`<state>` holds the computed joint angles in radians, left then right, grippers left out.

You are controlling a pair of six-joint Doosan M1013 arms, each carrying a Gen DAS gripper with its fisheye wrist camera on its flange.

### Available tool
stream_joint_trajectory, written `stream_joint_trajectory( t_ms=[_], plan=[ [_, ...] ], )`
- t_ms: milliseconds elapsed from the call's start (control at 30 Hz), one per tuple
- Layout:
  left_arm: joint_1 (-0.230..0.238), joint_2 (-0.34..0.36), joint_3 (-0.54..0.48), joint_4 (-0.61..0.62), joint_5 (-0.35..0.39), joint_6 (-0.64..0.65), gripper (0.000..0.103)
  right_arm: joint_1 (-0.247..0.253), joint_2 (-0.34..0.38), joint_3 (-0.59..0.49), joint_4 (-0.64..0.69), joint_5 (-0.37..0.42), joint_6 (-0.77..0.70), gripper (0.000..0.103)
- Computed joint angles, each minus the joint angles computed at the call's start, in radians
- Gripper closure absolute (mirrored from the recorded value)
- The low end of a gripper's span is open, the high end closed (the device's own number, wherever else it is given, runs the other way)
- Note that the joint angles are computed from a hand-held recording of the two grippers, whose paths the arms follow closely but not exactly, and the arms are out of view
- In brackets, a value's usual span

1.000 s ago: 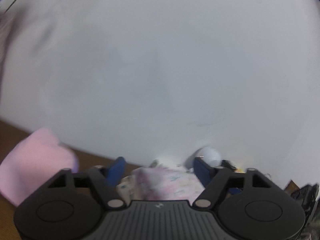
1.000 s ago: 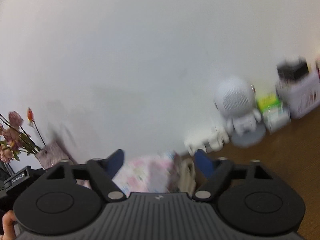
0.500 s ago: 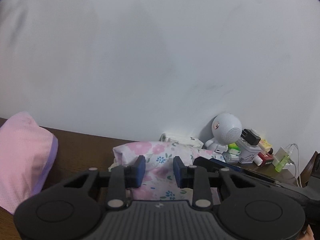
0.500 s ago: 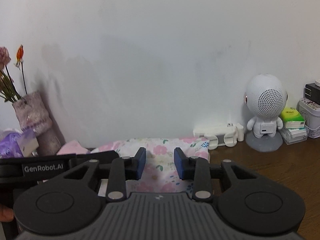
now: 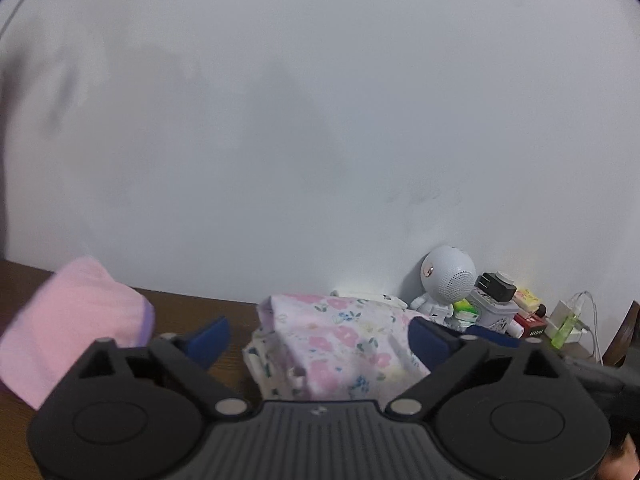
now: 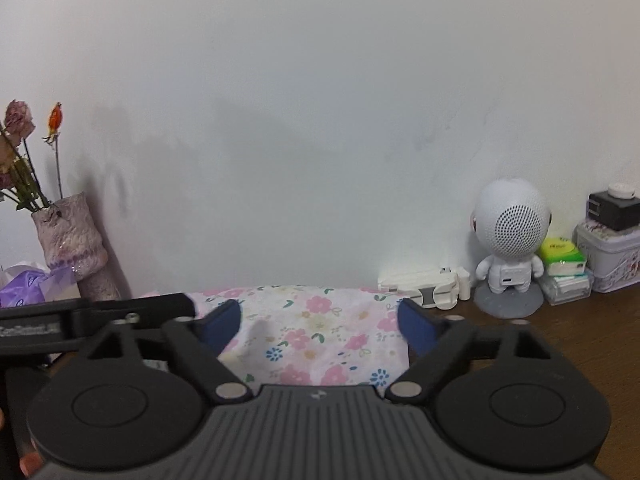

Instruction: Fold clothes

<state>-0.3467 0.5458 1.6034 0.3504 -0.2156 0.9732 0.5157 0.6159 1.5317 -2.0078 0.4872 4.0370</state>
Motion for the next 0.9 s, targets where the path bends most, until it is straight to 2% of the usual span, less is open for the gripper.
stream_joint_trajectory(
  t_ms=[100, 200, 300, 500, 600, 767, 900],
  plan=[
    [-0.004, -0.02, 0.036, -0.213, -0.016, 0.229, 0.0, 0.015, -0.003, 0.002, 0.04, 0.026, -0.054, 0.001],
    [-0.009, -0.031, 0.063, -0.332, -0.028, 0.373, 0.0, 0.029, -0.004, 0.002, 0.086, 0.054, -0.112, 0.0],
    [-0.016, -0.04, 0.082, -0.43, -0.018, 0.477, 0.0, 0.037, -0.01, 0.015, 0.071, 0.053, -0.077, 0.0],
    [-0.024, -0.062, 0.126, -0.49, -0.019, 0.525, 0.0, 0.061, -0.019, 0.036, 0.12, 0.064, -0.091, 0.0],
    [-0.032, -0.075, 0.154, -0.588, -0.034, 0.63, 0.0, 0.074, -0.024, 0.049, 0.142, 0.076, -0.107, 0.0],
    [-0.032, -0.1, 0.201, -0.574, -0.038, 0.594, 0.0, 0.097, -0.036, 0.073, 0.168, 0.093, -0.112, 0.0],
    [-0.036, -0.124, 0.244, -0.607, -0.051, 0.614, 0.0, 0.116, -0.049, 0.097, 0.181, 0.099, -0.11, 0.0]
  ],
)
